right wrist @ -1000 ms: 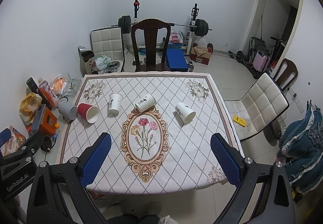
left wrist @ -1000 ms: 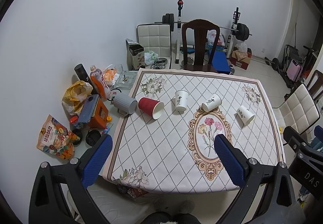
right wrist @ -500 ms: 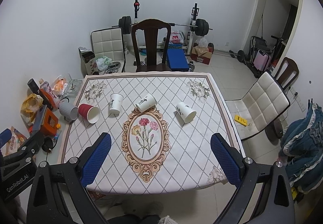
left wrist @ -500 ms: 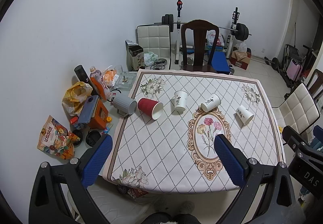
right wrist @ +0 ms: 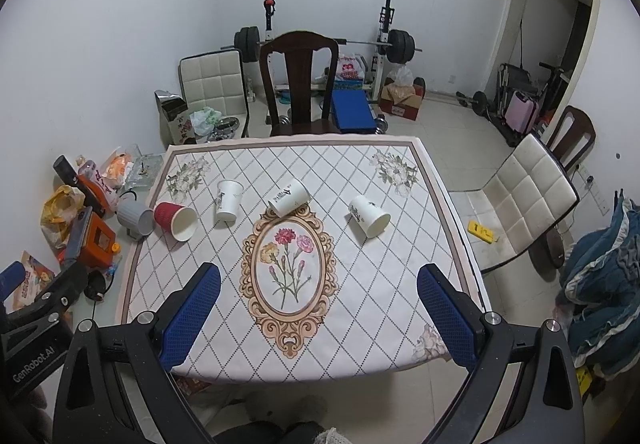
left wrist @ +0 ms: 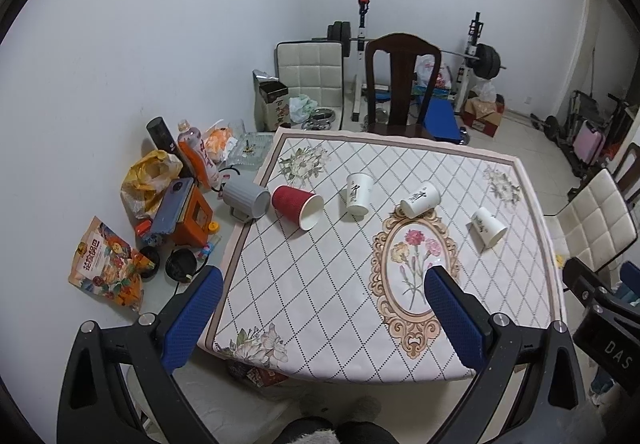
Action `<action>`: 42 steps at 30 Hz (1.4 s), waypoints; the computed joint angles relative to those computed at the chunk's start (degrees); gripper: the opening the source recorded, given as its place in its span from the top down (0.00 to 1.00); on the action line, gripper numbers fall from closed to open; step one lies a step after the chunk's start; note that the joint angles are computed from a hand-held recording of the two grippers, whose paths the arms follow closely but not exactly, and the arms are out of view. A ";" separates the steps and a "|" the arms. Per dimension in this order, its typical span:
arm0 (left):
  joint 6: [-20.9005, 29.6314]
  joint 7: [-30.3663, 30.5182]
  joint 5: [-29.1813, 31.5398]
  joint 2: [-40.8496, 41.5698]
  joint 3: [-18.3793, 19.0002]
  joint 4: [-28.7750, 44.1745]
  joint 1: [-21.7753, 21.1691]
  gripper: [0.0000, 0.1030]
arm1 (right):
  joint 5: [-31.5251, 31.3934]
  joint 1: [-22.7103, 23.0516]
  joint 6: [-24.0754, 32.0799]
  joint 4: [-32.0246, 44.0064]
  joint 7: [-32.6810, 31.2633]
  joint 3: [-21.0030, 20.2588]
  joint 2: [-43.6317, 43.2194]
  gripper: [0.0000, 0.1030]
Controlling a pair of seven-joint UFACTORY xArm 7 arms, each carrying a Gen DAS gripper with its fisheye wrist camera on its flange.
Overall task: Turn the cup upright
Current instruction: 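Move the left gripper toward the lying white calligraphy cup on the flower oval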
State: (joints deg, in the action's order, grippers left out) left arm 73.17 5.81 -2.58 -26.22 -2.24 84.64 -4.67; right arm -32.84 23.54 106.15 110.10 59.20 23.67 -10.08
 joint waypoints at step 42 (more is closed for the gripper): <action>5.57 20.17 12.70 72.14 -2.26 53.10 -20.75 0.21 | 22.67 -20.35 -34.10 -45.46 -9.64 -21.37 6.95 0.03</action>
State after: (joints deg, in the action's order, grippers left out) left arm 78.74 25.98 10.12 45.91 -4.50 137.75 -25.42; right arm -10.17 3.19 72.05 64.64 49.56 2.30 -3.13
